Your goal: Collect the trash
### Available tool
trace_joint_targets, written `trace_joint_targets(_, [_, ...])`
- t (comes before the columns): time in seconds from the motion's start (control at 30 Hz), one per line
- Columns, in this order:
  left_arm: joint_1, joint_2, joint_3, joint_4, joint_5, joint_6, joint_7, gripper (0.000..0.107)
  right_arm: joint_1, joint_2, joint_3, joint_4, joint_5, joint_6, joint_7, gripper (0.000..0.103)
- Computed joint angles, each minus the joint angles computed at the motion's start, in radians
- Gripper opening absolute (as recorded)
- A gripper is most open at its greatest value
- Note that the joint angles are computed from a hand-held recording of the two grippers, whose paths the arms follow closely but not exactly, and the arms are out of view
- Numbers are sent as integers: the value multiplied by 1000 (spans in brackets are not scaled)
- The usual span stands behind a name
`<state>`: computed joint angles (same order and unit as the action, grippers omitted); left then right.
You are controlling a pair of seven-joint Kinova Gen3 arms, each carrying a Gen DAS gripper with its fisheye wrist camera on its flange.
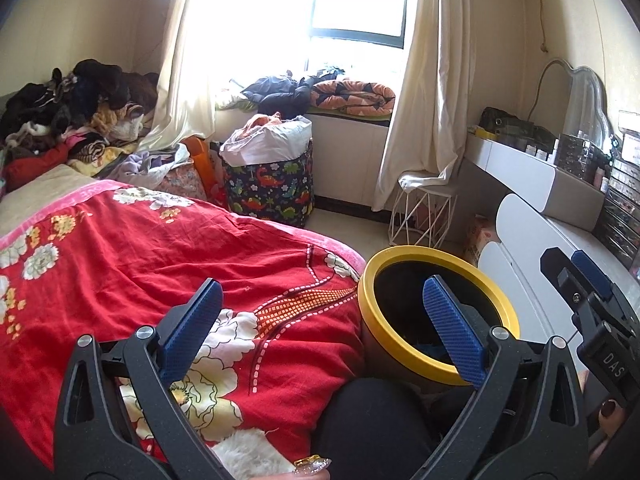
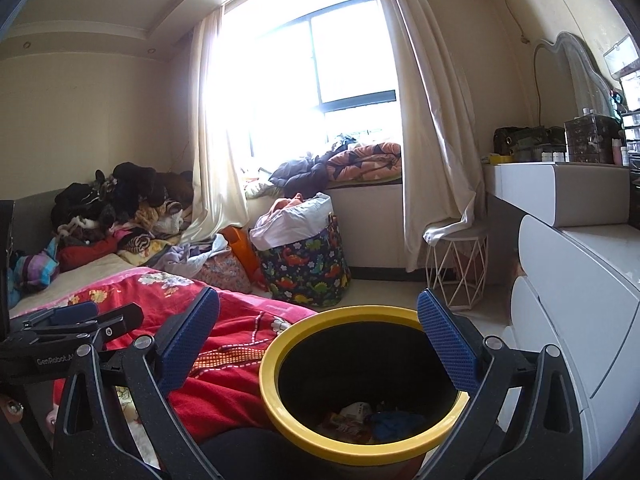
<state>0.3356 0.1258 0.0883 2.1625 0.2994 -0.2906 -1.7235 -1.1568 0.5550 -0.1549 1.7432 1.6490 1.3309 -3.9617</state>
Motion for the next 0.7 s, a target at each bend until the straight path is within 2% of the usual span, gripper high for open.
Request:
trace_joint_targets(0.2, [1, -1, 0, 1, 6, 0, -6, 92, 1, 2, 3, -2, -4, 5, -5, 96])
trace_joint_targets(0.43, [22, -3, -15, 0, 65, -1, -55, 92, 2, 1, 1, 1, -8, 1, -7, 96])
trace_joint_targets(0.7, [9, -2, -5, 1, 49, -2, -43, 92, 1, 2, 2, 0, -8, 3, -9, 96])
